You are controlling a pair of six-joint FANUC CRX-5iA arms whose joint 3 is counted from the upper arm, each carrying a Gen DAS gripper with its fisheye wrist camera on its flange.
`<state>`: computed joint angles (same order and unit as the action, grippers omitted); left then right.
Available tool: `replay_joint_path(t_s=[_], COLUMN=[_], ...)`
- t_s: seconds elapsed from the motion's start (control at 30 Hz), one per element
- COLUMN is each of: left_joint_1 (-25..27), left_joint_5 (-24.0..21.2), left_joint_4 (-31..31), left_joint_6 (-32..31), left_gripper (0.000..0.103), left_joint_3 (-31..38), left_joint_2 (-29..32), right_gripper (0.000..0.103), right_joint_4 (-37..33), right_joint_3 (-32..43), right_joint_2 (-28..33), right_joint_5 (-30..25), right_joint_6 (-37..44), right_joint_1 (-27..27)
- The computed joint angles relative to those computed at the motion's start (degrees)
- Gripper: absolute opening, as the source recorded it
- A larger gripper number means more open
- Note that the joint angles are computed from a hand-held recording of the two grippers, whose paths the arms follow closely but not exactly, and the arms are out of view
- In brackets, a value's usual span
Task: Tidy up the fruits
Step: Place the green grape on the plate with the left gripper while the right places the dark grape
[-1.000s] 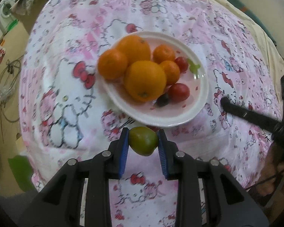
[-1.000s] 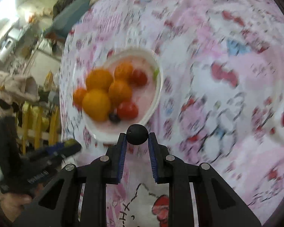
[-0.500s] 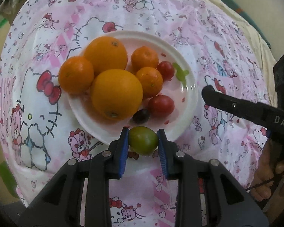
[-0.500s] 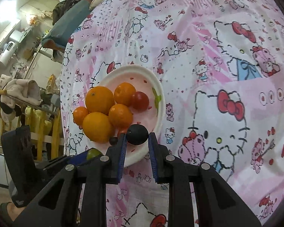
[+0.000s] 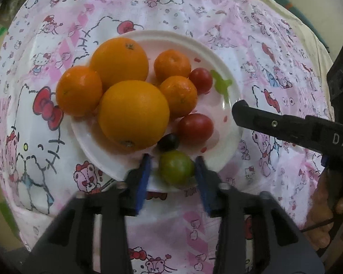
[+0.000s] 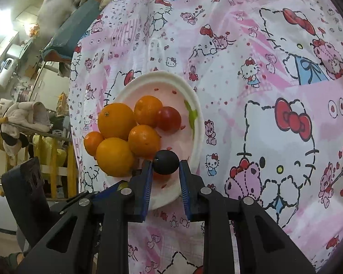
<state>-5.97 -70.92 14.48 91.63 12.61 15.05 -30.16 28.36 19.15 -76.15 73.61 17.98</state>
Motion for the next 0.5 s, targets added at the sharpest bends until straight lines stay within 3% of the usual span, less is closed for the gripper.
replay_joint_path(t_s=[0.07,0.27,0.33,0.37,0.4,0.5], left_joint_1=[-0.1,-0.5,-0.8,-0.8,-0.9,-0.9], left_joint_5=[0.5,-0.1,-0.1,0.1,0.4,2.0], left_joint_4=[0.1,-1.0,-1.0,-1.0,-1.2,-2.7], left_joint_6=[-0.3,-0.5,-0.5,-0.9,-1.0,0.0], left_gripper=[0.058,0.062,0.062,0.062,0.062,0.062], left_joint_3=[-0.2,0.4,0.7,0.5,0.2,-0.9], left_joint_2=[-0.3,-0.3,-0.3,-0.6,-1.1,-3.0], right_gripper=[0.026,0.029,0.039,0.051,0.057,0.057], right_joint_4=[-0.3,-0.3,0.4,0.6,0.9,2.6], right_joint_3=[0.2,0.1,-0.1,-0.3,-0.7,-1.3], right_joint_2=[0.1,-0.1,-0.3,-0.5,-0.9,-1.7], right_joint_5=[-0.2,-0.1,0.2,0.5,1.2,2.5], right_joint_6=[0.1,-0.2,-0.6,-0.8,-1.1,-1.6], right_joint_1=[0.0,0.1,0.2,0.2,0.1,0.2])
